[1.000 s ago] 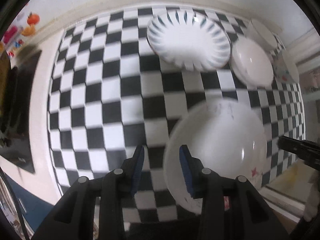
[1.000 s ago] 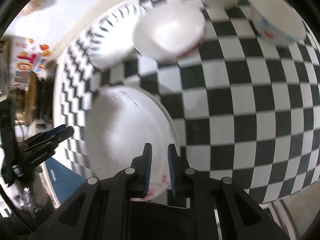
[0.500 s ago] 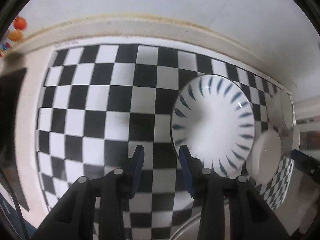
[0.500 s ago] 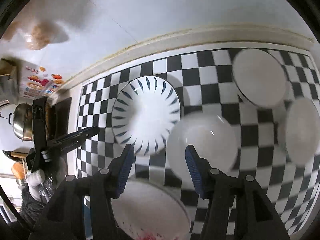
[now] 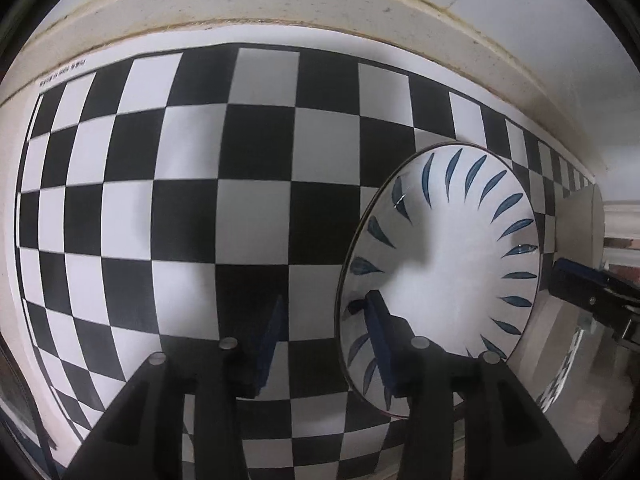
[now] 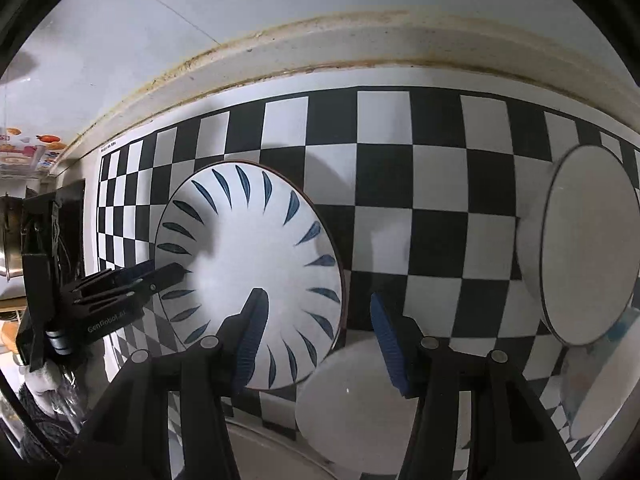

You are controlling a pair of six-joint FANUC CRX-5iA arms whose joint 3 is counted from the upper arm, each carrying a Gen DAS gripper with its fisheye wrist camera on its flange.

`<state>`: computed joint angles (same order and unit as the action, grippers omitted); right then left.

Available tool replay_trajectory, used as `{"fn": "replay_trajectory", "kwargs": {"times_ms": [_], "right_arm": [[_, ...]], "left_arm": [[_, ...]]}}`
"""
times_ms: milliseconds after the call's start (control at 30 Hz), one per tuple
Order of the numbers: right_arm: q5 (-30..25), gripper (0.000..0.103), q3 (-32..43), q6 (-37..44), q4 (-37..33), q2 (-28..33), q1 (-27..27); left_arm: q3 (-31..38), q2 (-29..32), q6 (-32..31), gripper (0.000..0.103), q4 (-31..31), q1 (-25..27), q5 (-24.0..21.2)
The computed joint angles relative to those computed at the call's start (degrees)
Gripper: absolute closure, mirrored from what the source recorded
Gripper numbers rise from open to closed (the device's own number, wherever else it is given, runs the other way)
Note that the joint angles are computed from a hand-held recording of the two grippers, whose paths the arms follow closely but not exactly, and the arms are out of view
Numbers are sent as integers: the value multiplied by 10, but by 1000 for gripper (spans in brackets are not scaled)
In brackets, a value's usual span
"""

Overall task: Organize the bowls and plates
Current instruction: 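Grip the blue-striped plate rim with the left tool while the right tool grips it too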

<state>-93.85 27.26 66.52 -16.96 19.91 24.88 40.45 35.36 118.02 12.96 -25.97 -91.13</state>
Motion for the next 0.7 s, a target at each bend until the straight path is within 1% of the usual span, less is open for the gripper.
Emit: {"fn": "replay_trajectory", "kwargs": {"times_ms": [33, 100, 133, 167, 200, 300, 333, 433, 467, 500, 600, 633, 667, 700], "right_arm": [[-1, 47, 2, 1, 0, 2, 0], [-3, 47, 8, 3, 1, 7, 0], [-4, 47, 11, 3, 0, 10, 0], [-5, 47, 14, 2, 0, 11, 0], [-6, 47, 15, 3, 0, 12, 0], [-7, 47, 21, 4, 1, 15, 3], [-8, 47, 24, 6, 1, 17, 4], [-10, 47, 28, 5, 8, 20, 7], [-11, 47, 29, 6, 10, 21, 7], [-11, 47, 30, 6, 11, 22, 7], [-12, 47, 29, 2, 13, 21, 7], [-13, 47, 28, 1, 12, 21, 6], [-13, 47, 27, 1, 11, 21, 6], [-13, 47, 26, 1, 8, 20, 5]], "left_arm": [[0, 1, -8, 55, 5, 0, 1], [-20, -4, -28, 33, 30, 3, 26], [-28, -4, -32, 27, 39, 2, 40], [-48, -12, -39, 15, 52, 3, 63], [-70, -22, -44, 9, 63, 4, 88], [-126, -50, -20, 0, 75, 3, 160], [-129, -52, -17, 0, 77, 4, 163], [-111, -37, -27, 0, 92, 8, 143], [-127, -44, -24, 0, 104, 12, 157], [-158, -58, -18, 0, 125, 18, 186], [-265, -106, -29, 0, 204, 39, 273], [-284, -113, -36, 0, 219, 41, 288], [-289, -115, -39, 3, 225, 42, 290], [-283, -114, -36, 16, 218, 42, 283]]}}
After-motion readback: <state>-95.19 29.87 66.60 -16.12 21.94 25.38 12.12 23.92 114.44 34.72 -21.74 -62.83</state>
